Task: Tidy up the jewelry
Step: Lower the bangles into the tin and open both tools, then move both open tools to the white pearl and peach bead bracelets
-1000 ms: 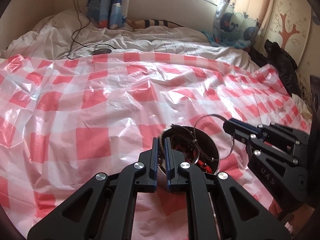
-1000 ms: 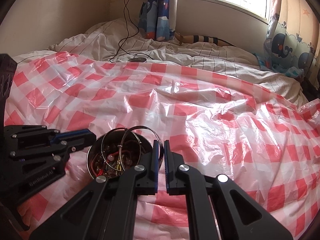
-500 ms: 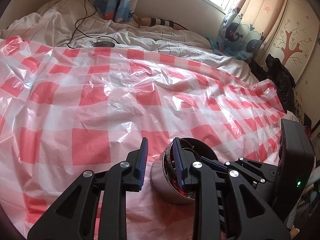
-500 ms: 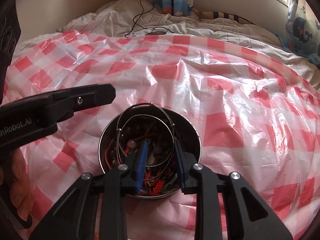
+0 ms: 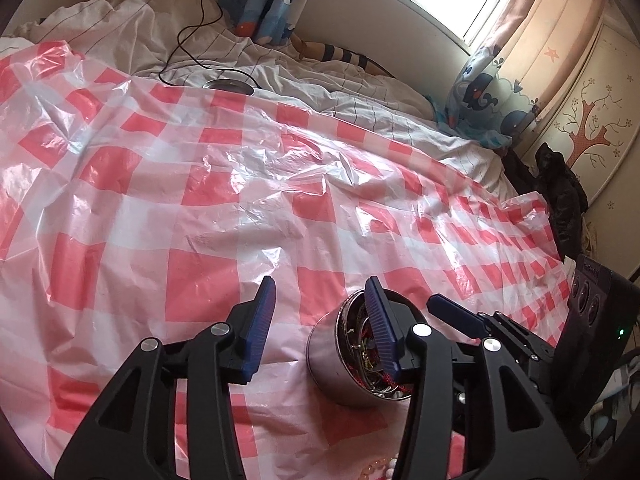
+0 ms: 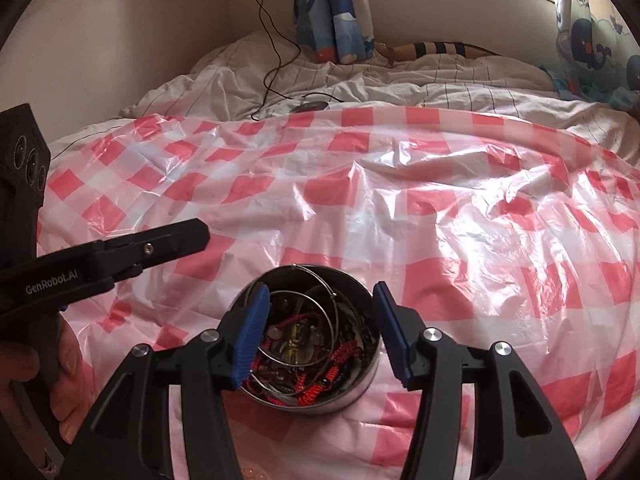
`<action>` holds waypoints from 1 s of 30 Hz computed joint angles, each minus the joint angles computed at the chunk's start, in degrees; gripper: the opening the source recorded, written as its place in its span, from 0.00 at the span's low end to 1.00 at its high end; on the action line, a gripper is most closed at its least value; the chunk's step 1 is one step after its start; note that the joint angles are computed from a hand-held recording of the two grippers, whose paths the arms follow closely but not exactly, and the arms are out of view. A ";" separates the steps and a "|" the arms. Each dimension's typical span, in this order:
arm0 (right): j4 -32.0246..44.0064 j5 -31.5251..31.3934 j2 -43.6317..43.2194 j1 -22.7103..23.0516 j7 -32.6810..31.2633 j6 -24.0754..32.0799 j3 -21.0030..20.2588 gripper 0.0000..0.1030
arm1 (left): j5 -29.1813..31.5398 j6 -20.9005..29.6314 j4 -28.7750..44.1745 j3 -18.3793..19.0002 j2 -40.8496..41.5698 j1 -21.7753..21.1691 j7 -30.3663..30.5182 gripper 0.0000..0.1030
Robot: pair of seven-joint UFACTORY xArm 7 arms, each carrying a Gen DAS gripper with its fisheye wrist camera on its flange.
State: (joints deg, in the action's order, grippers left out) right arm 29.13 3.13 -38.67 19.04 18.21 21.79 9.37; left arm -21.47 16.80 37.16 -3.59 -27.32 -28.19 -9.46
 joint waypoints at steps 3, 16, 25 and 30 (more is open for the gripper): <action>-0.01 2.47 2.86 3.45 -2.33 -3.95 -2.49 0.59 | -0.49 0.43 -0.24 0.32 -0.45 -0.68 0.31 0.44; 4.94 15.00 4.96 5.77 -10.75 8.66 -7.52 0.60 | 0.27 1.68 -0.69 -0.02 -2.86 0.58 -0.61 0.49; 4.74 -5.81 -4.88 -7.29 -4.61 19.14 4.97 0.72 | 4.67 5.28 -2.02 -2.16 -6.64 2.17 -2.11 0.54; 3.10 -3.95 -9.14 -5.11 -4.34 21.52 0.37 0.72 | 8.00 9.46 -3.51 -3.38 -10.26 2.34 -0.76 0.54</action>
State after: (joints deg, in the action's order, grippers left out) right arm 32.23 -0.82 -47.81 13.93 13.87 43.31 9.74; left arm -13.47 26.26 33.65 -6.97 -37.58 -25.85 -10.22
